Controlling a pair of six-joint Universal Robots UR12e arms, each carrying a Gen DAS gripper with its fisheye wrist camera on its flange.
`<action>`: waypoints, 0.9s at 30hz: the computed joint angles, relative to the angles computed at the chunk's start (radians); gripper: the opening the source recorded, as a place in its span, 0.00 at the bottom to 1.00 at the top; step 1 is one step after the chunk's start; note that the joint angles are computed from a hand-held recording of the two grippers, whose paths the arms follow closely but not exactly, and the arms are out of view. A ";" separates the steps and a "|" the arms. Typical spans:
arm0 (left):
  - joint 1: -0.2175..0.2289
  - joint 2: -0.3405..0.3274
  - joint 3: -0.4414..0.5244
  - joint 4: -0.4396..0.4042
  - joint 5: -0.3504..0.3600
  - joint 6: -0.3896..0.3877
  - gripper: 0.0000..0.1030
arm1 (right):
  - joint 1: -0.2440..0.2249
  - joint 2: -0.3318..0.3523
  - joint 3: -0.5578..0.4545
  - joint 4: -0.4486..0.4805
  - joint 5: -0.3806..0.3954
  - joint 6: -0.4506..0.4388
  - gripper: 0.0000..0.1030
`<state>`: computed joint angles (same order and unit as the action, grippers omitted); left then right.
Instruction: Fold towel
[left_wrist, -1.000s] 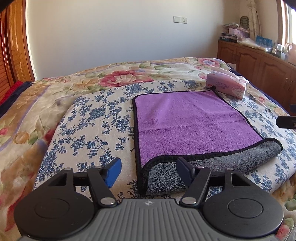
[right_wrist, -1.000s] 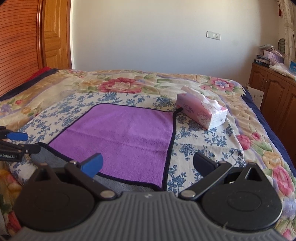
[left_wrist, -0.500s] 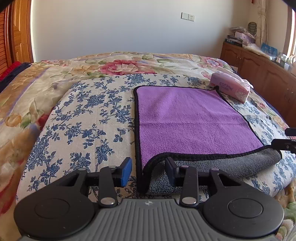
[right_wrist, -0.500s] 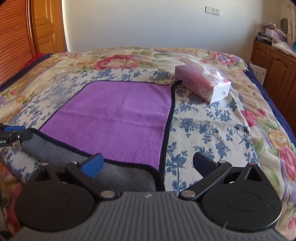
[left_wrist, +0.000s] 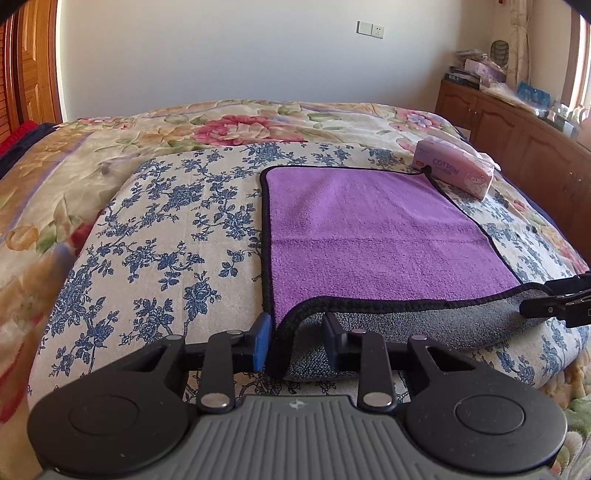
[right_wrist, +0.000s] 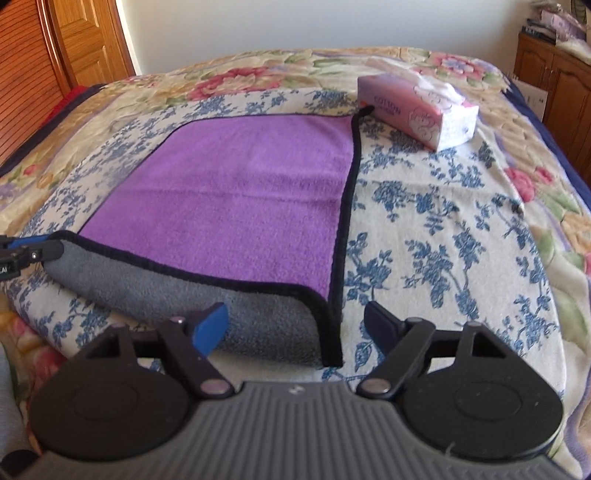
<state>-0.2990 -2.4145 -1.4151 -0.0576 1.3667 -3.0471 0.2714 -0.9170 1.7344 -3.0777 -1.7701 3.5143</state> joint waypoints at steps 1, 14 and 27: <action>0.000 0.000 0.000 0.000 0.001 0.004 0.32 | -0.001 -0.001 0.000 0.001 0.004 -0.001 0.76; -0.003 -0.001 -0.001 -0.001 0.004 0.017 0.32 | -0.006 -0.005 0.008 -0.027 0.028 -0.009 0.41; -0.004 0.000 -0.004 0.007 -0.004 0.022 0.14 | -0.008 -0.007 0.011 -0.021 0.014 -0.019 0.09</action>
<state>-0.3026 -2.4149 -1.4192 -0.0505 1.3628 -3.0248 0.2635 -0.9243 1.7458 -3.0991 -1.7565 3.4956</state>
